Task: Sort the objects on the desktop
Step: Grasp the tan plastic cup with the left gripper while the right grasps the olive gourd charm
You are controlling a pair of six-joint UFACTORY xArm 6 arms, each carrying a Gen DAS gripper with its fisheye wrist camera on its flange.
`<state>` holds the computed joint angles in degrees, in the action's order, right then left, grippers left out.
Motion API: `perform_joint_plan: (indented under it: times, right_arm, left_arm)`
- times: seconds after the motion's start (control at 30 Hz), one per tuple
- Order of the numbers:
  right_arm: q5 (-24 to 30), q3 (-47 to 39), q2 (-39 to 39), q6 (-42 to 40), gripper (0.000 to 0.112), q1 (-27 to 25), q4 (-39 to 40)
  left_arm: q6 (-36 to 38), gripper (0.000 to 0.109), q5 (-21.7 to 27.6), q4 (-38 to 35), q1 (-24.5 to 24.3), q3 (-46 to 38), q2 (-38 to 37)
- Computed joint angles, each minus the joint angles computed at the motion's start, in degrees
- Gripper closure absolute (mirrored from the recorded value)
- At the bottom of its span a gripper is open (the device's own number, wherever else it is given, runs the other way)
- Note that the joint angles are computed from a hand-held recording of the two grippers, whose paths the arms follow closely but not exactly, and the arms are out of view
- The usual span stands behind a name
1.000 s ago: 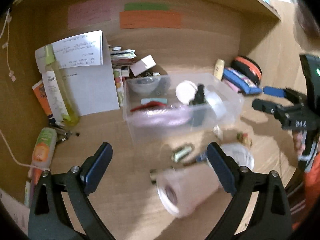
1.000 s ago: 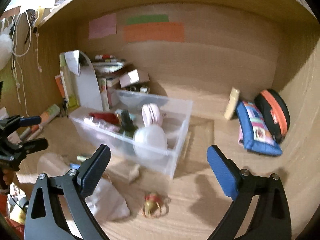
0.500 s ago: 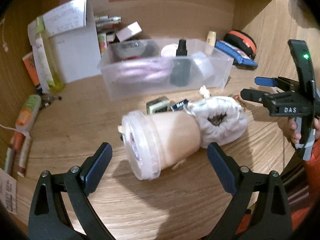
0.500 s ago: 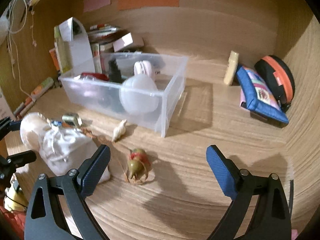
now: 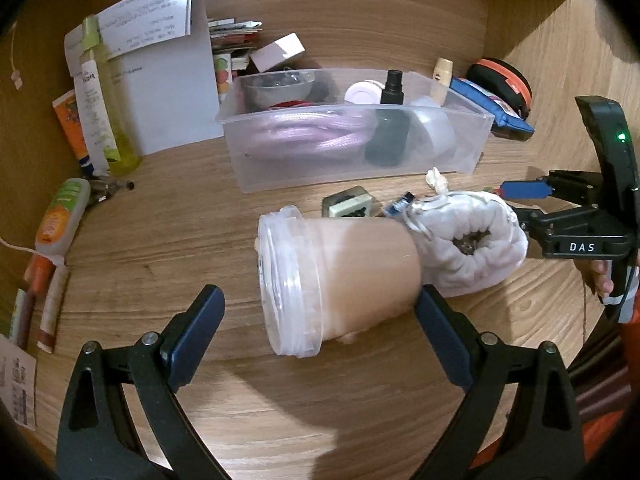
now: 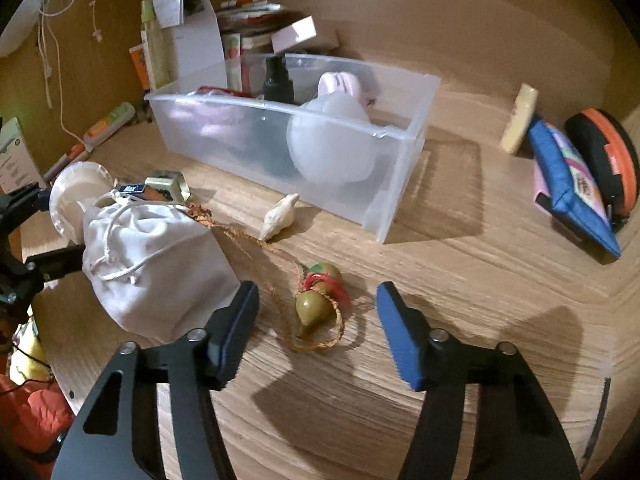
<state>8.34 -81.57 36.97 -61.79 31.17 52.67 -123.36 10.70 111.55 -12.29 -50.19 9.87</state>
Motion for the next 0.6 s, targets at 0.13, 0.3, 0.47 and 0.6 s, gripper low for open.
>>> perform_joint_plan:
  times: [0.13, 0.3, 0.47, 0.6]
  right_arm:
    - [1.5, -0.85, 1.0, 8.3, 0.059, -0.63, -8.46]
    - [2.12, -1.25, 1.22, 9.45, 0.06, -0.58, -10.1]
    - [2.68, -1.49, 1.07, 6.55, 0.085, -0.39, -7.46]
    - [3.6, -2.14, 1.12, 5.25, 0.094, -0.68, -4.39]
  left_arm:
    - [1.75, 0.012, 0.17, -2.15, 0.33, -1.11, 0.97]
    - [3.63, 0.012, -0.82, -7.19, 1.22, -3.67, 3.72]
    - [-4.03, 0.015, -3.19, -2.59, 2.36, -6.04, 5.78]
    - [-6.37, 0.023, -3.15, 1.03, 1.66, -6.22, 5.6]
